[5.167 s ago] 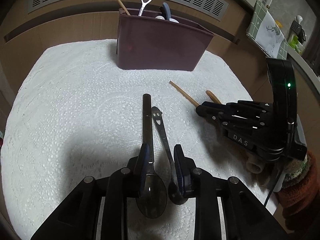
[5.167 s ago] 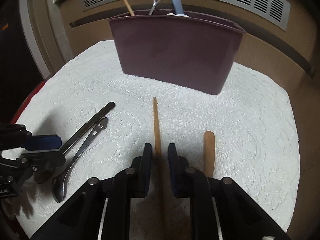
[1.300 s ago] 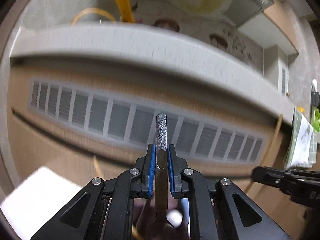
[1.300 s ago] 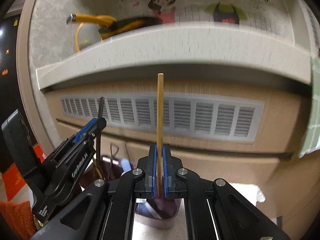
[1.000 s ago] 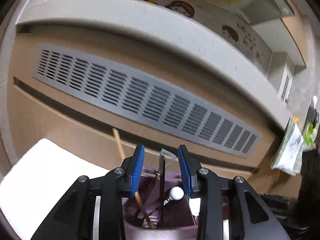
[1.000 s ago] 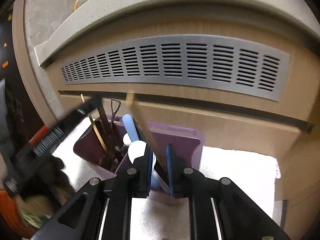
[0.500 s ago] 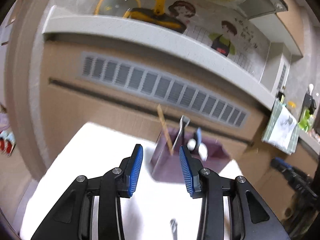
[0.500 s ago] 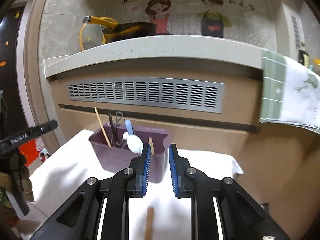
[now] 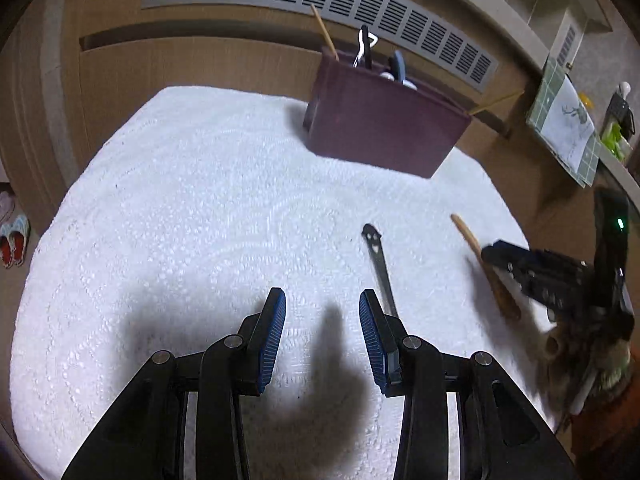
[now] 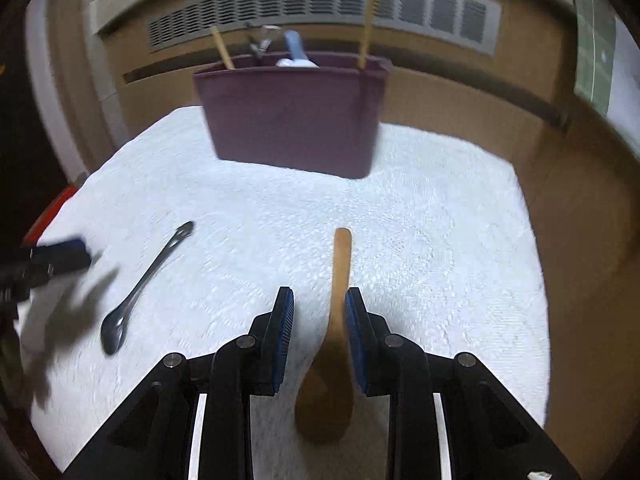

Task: Organize utensils
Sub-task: 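Grasp the wooden spoon with the right tool while the left tool grasps the smiley-handled spoon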

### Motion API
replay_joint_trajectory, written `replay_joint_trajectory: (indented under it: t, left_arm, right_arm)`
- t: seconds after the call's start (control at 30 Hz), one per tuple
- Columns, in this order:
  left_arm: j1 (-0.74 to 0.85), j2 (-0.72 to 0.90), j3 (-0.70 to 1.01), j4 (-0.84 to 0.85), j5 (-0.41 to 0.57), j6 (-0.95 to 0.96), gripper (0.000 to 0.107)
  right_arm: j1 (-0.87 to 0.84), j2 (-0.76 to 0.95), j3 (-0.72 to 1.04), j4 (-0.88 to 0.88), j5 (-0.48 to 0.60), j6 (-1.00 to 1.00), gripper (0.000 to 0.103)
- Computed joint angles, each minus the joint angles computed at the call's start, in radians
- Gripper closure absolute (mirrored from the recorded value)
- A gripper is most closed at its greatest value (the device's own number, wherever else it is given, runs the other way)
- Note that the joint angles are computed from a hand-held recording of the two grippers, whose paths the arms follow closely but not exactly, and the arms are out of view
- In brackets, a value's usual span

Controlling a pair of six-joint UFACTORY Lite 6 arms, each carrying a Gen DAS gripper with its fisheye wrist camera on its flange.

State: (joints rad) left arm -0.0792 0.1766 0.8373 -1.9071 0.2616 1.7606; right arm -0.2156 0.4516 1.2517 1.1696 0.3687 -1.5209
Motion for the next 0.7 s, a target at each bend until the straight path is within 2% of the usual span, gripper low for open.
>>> replay_joint_trajectory:
  t: [0.13,0.23,0.33,0.37,0.4,0.43,0.53,0.7]
  left_arm:
    - [-0.018,0.007,0.019,0.063,-0.017,-0.065,0.067]
    - [-0.038,0.036,0.063,0.164,-0.031,-0.174,0.067]
    - [-0.051,0.044,0.072,0.215,-0.039,-0.227,0.067]
    - [-0.056,0.042,0.072,0.232,-0.043,-0.245,0.067]
    - [-0.061,0.037,0.07,0.243,-0.046,-0.258,0.067]
    - [-0.066,0.03,0.068,0.252,-0.05,-0.268,0.067]
    - [-0.077,0.019,0.069,0.286,-0.056,-0.304,0.067]
    - [-0.095,0.023,0.073,0.365,-0.06,-0.384,0.067]
  right_arm:
    - [0.024,0.121,0.144,-0.206,-0.034,0.263,0.078]
    - [0.037,0.156,0.172,-0.234,-0.037,0.295,0.077]
    - [0.051,0.15,0.152,-0.163,-0.058,0.219,0.079]
    - [0.046,0.148,0.15,-0.137,-0.042,0.195,0.081]
    - [0.046,0.158,0.162,-0.13,-0.03,0.193,0.09]
    - [0.042,0.155,0.158,-0.113,-0.015,0.176,0.092]
    - [0.027,0.091,0.073,0.026,-0.012,0.026,0.092]
    - [-0.048,-0.039,-0.067,0.181,0.104,-0.115,0.092]
